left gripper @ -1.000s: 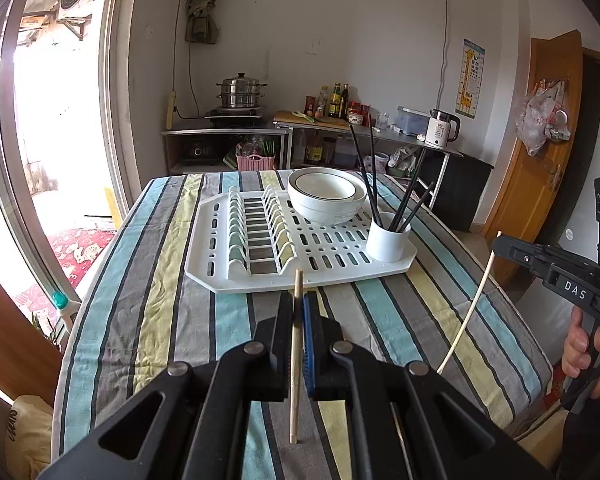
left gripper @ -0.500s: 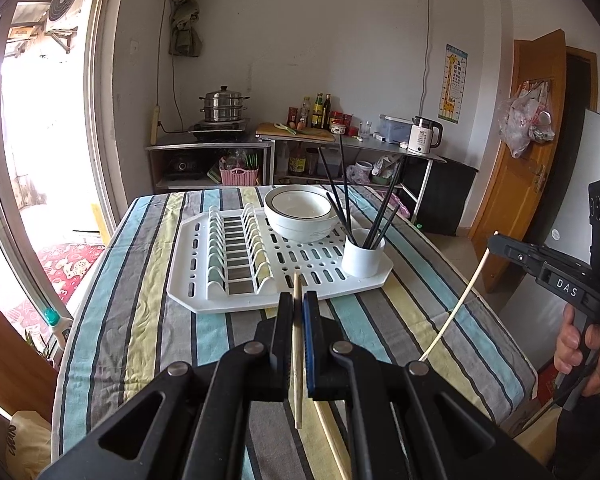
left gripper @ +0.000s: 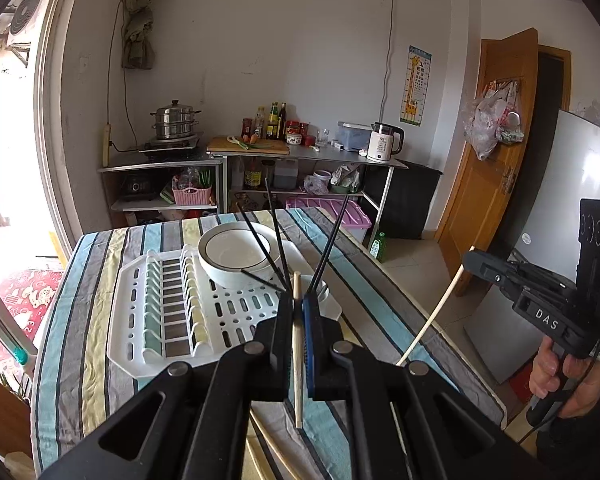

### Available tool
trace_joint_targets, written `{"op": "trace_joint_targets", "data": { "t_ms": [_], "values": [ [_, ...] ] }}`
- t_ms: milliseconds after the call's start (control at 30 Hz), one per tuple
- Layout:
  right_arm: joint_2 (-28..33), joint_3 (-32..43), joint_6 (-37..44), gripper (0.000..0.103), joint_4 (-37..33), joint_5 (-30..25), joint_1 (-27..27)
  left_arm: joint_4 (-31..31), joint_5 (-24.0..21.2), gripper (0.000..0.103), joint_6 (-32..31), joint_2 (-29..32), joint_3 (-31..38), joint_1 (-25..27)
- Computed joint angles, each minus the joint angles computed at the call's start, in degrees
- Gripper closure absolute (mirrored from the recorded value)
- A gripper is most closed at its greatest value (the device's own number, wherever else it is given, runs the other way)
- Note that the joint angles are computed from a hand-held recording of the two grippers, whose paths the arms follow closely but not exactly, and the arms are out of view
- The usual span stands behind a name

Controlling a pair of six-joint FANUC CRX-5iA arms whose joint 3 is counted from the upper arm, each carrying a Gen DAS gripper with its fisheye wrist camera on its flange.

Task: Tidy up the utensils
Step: 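Lift both wooden chopsticks and carry them toward the white cup, then lower both held wooden chopsticks into the white cup and open both tools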

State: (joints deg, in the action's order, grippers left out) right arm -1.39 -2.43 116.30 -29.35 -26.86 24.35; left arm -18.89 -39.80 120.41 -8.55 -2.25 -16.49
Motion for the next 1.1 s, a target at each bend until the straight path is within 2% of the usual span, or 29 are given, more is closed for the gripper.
{"op": "trace_joint_targets", "data": {
  "t_ms": [500,1100],
  "values": [
    [7.52,9.45,0.86,0.099,-1.72,-1.46,-0.72,1.94,0.12,0.098,-4.56,9.23,12.18,3.10],
    [15.31,20.11,4.58,0.099,-8.31,-4.59,-2.50,3.65,-4.77,0.098,-9.61,21.73,26.02,4.44]
  ]
}}
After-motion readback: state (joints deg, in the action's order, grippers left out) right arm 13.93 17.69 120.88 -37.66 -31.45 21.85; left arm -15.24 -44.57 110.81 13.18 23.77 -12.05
